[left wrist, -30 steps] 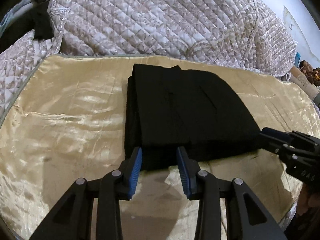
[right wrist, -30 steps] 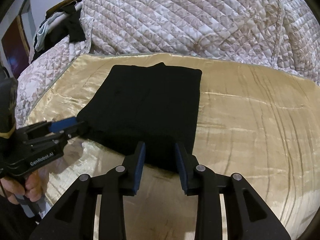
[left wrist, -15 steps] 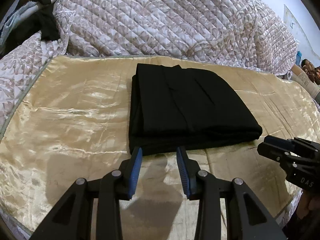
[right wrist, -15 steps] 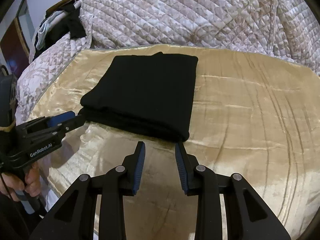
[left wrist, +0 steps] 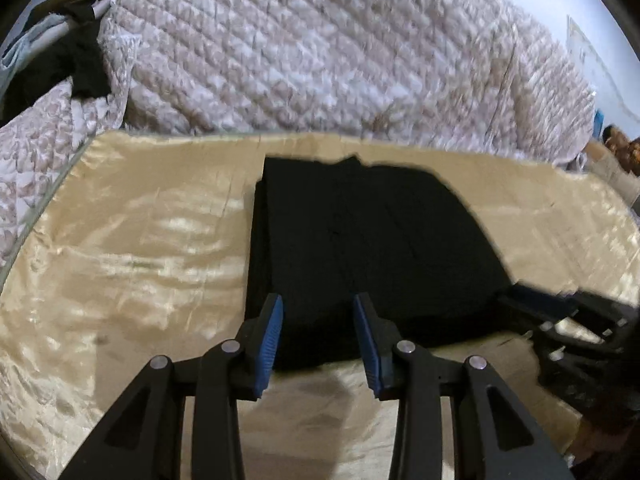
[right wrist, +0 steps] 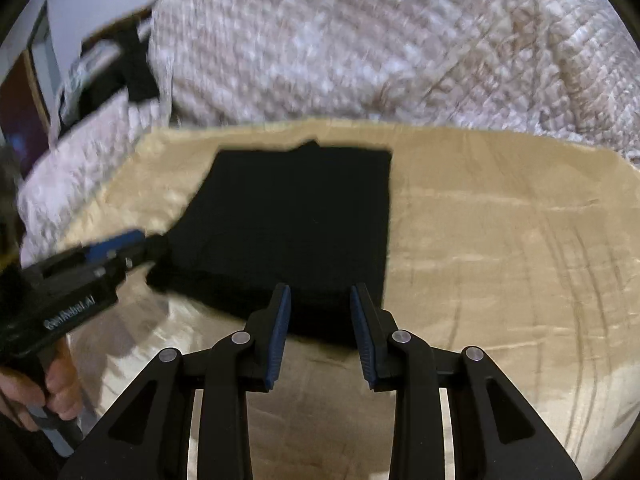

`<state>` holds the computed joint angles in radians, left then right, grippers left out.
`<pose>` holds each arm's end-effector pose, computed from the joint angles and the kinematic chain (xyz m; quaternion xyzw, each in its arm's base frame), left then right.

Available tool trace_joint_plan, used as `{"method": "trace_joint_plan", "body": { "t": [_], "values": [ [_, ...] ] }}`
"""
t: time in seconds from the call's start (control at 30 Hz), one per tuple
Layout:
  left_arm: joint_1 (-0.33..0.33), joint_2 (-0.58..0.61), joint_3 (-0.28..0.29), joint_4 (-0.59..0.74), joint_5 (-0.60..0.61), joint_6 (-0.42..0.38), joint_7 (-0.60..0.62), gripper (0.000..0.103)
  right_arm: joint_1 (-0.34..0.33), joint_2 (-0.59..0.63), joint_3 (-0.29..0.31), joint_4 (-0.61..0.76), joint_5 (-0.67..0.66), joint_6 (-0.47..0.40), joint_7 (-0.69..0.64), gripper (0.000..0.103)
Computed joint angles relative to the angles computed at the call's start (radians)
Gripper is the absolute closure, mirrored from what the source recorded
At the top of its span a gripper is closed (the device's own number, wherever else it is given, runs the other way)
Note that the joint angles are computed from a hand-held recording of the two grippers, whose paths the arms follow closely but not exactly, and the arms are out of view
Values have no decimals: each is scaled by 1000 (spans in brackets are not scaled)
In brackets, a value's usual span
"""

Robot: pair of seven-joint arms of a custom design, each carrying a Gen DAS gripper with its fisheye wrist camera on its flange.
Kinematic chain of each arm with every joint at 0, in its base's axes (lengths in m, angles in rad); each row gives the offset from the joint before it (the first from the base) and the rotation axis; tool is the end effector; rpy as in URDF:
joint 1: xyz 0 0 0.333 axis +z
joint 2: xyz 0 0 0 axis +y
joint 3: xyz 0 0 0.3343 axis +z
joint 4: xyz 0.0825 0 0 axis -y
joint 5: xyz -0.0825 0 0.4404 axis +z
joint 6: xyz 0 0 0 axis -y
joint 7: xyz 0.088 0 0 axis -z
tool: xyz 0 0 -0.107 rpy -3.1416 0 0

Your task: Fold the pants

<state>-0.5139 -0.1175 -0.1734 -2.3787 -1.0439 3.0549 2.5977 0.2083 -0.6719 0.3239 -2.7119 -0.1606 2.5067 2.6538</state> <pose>0.4660 -0.2961 0.4159 -0.3801 0.8312 -0.3779 0.1479 0.3610 0.2093 0.4510 -0.5070 0.8207 -0.1594 0.2098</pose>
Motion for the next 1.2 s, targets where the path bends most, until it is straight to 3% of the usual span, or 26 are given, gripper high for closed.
{"method": "trace_joint_plan", "body": {
  "t": [0.03,0.13,0.2,0.3,0.53,0.73,0.97,1.2],
  "values": [
    [-12,0,8,2,-44,6,47,63,-6,12,13,10,-17,-10,-3,72],
    [-8,-2,0,-5,-30,17,39,63,5,11,11,18,-28,-33,-17,72],
    [-3,5,-7,-10,-3,33,15,56,9,8,8,11,-30,-29,-17,71],
    [26,13,-4,-6,70,-53,-73,53,8,17,11,18,-43,-38,-27,71],
    [28,-1,-10,-29,88,-29,-81,54,17,10,2,20,-48,-56,-43,71],
    [36,-31,-7,-68,237,-37,-224,54,34,-4,11,35,-51,-126,-56,71],
    [8,-48,32,-95,347,-48,-327,54,61,-47,-7,6,15,-128,-40,71],
    [20,-33,46,-98,449,-47,-410,51,79,-62,-34,-15,67,-124,-65,70]
  ]
}}
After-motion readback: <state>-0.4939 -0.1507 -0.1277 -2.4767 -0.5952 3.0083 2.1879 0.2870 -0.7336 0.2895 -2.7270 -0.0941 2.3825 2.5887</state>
